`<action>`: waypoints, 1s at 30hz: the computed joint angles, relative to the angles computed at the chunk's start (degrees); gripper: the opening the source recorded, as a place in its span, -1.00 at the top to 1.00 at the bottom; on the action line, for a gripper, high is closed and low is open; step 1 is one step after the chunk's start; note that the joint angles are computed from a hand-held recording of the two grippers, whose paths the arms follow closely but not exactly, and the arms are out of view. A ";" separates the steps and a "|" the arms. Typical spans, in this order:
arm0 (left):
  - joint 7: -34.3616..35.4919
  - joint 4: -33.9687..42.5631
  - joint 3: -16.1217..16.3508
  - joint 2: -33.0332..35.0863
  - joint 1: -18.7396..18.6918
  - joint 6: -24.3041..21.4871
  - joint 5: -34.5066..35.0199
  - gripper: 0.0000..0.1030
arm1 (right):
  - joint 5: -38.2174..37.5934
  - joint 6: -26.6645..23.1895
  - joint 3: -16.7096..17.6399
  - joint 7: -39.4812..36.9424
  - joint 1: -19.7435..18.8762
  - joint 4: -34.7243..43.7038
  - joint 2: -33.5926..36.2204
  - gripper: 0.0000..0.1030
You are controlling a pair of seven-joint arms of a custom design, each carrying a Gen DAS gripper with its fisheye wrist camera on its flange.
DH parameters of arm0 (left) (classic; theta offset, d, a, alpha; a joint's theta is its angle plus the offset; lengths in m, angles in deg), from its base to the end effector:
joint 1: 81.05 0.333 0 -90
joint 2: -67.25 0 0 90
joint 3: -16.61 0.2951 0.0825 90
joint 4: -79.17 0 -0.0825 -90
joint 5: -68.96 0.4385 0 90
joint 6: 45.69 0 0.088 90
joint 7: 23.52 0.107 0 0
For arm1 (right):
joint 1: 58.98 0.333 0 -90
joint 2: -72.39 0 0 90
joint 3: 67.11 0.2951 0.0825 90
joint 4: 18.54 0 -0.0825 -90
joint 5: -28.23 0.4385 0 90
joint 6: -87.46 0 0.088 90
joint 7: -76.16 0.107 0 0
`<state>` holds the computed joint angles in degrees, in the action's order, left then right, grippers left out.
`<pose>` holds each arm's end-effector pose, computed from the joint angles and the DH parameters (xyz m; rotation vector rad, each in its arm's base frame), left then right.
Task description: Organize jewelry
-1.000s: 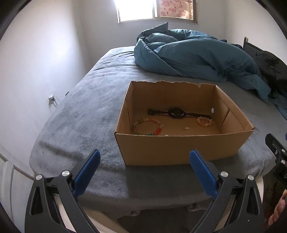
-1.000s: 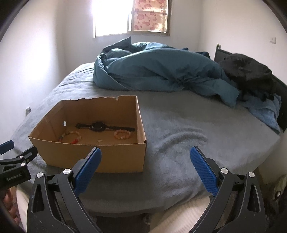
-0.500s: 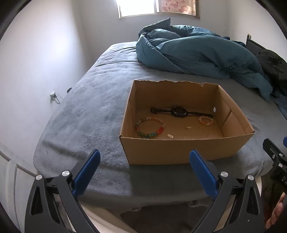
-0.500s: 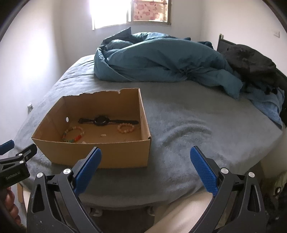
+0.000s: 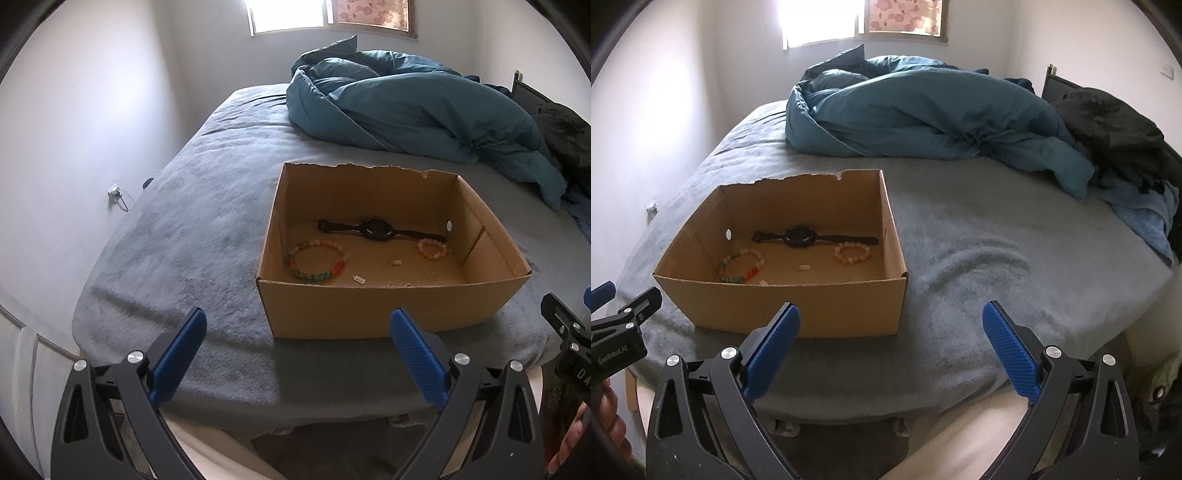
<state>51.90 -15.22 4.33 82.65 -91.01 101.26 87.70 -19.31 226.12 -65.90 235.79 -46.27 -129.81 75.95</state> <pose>0.6812 -0.2680 0.4962 -1.5122 2.0968 -0.6578 0.6392 0.1547 0.4522 -1.4040 2.2291 -0.9445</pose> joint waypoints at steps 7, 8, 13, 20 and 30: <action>-0.44 0.03 0.09 0.02 -0.02 -0.14 0.33 -0.89 | 0.80 -0.49 0.01 -0.82 0.05 0.15 0.17 -0.85; -0.50 0.00 0.09 -0.02 0.00 -0.14 0.32 -0.89 | 0.76 -0.54 0.00 -0.80 0.06 0.09 0.10 -0.85; -0.30 -0.07 0.06 -0.04 0.13 -0.06 0.20 -0.89 | 0.77 -0.61 -0.17 -0.65 -0.18 -0.37 -0.19 -0.85; -0.68 -0.14 0.26 0.01 0.21 0.00 0.46 -0.89 | 1.00 -1.29 -0.26 -0.43 -0.76 -1.73 -1.18 -0.85; -2.04 -0.30 0.58 0.09 0.14 -0.29 1.69 -0.89 | 1.52 -1.15 -0.19 -1.51 -1.39 -2.16 -1.46 -0.85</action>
